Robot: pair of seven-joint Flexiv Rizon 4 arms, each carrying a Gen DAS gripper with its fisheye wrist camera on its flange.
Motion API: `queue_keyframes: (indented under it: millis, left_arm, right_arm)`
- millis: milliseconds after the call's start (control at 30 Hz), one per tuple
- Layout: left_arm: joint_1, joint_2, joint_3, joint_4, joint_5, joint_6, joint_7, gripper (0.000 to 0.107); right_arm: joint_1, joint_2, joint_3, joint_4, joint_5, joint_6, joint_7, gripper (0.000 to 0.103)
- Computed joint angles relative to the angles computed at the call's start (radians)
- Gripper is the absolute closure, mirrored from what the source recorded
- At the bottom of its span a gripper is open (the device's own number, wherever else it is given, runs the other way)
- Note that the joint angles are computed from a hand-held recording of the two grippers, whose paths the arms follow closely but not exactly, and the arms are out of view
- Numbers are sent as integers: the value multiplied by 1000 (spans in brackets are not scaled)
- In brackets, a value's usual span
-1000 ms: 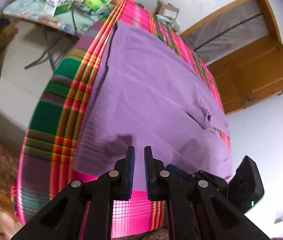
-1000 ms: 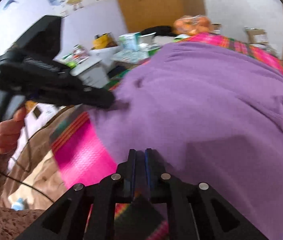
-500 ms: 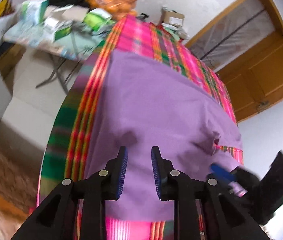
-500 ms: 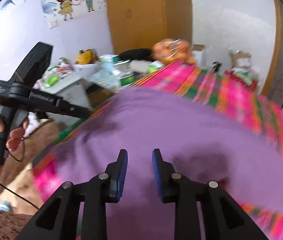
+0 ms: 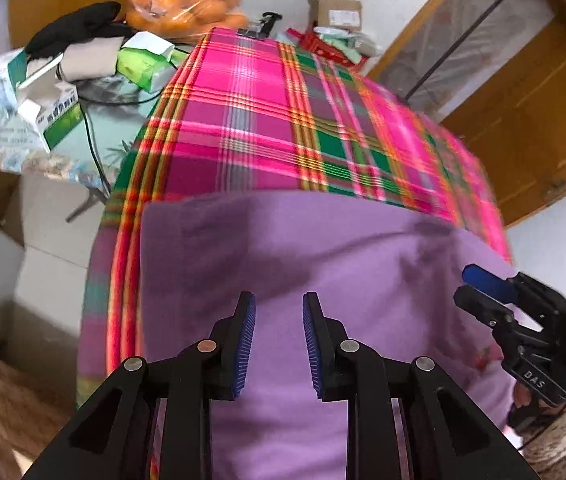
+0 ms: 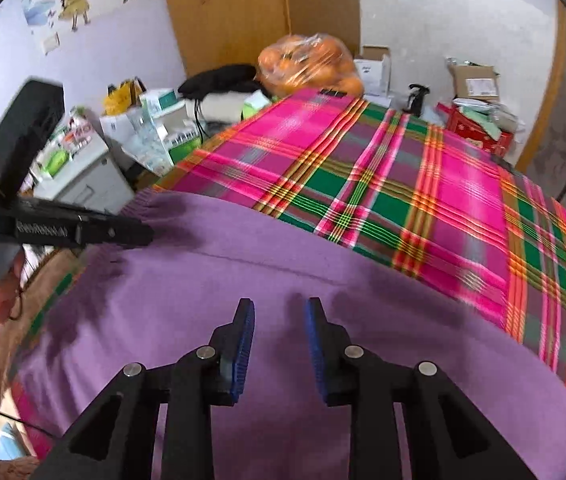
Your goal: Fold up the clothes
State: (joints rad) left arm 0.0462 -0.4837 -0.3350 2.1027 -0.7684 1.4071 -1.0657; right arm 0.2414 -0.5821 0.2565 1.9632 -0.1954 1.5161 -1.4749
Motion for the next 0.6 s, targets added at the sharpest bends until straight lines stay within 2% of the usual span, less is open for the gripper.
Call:
queue_keyframes:
  millis: [100, 200, 233, 333, 433, 600]
  left_arm:
    - [-54, -54, 98, -80, 85, -46, -98, 82]
    - [-92, -94, 171, -138, 177, -79, -191, 82]
    - [-87, -107, 173, -150, 193, -87, -204, 82]
    - [-18, -130, 94, -148, 159, -48, -189, 82]
    - [5, -147, 66, -161, 160, -31, -191, 82]
    - [-15, -163, 95, -202, 212, -49, -225, 82]
  right_arm:
    - [-42, -59, 52, -83, 12, -93, -31, 76]
    - [-24, -89, 36, -119, 17, -108, -51, 76]
    - [-21, -98, 33, -131, 20, -112, -55, 76]
    - [-22, -117, 33, -160, 33, -109, -70, 76]
    - [7, -138, -1, -199, 33, -124, -46, 76]
    - [27, -154, -21, -231, 29, -129, -32, 76]
